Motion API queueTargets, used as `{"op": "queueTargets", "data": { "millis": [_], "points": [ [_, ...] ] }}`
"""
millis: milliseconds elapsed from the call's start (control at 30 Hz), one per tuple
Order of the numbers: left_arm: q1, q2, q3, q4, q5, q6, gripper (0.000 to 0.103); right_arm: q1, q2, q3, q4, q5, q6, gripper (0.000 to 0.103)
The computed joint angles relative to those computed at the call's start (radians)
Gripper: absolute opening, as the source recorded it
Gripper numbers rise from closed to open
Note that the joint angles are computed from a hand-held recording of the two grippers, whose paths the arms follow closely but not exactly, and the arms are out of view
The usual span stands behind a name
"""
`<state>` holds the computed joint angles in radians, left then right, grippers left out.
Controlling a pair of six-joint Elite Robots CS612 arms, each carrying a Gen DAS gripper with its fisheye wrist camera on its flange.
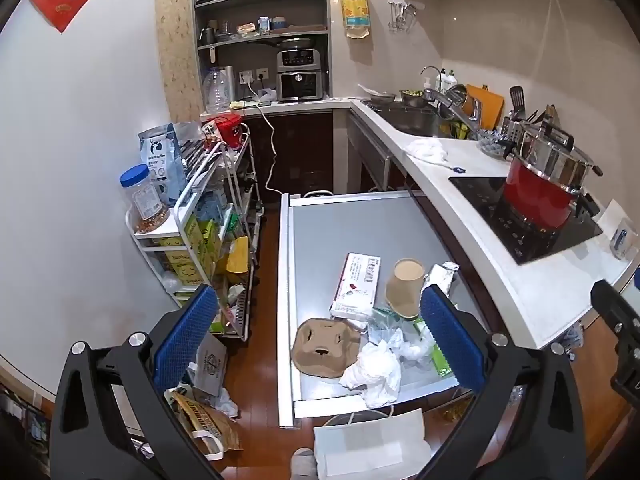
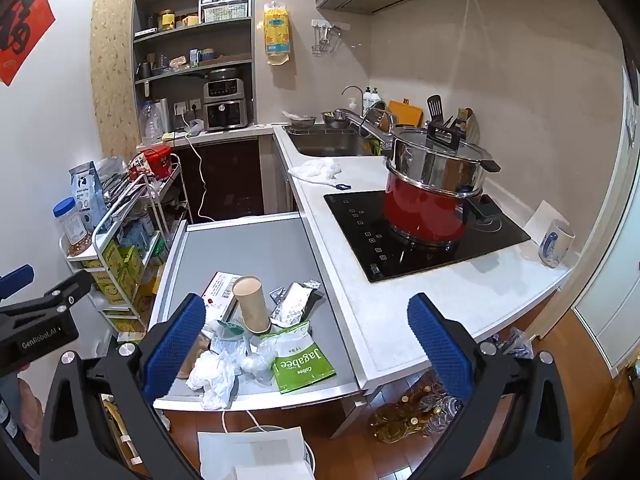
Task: Collect trash
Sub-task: 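Move both tools toward the trash on the grey cart top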
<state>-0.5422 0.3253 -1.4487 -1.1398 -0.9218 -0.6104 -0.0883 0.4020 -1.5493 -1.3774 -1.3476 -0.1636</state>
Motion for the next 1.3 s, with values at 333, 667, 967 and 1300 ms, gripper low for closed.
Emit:
{"op": "queueTargets", "data": {
  "millis": [333, 667, 967, 1300],
  "points": [
    [0.016, -0.004, 0.018, 0.039, -0.072, 0.026, 0.101, -0.001, -0.002, 0.006, 0.000, 0.005, -0.002, 0.099],
    [0.027, 0.030, -0.016, 0.018, -0.089, 0.056, 0.101, -0.006, 0.001, 0.010, -0.001, 0.065, -0.005, 0.099],
    [0.036, 0.046, -0.042, -0.022, -0.132, 0.049, 0.101, -0.005, -0.007, 0.022, 0.009, 0.103, -0.018, 0.099],
    [0.039, 0.044, -0.035, -0.004, -0.127, 0.045, 0.101, 0.002, -0.011, 0.033, 0.007, 0.107, -0.029, 0.099]
  ]
}}
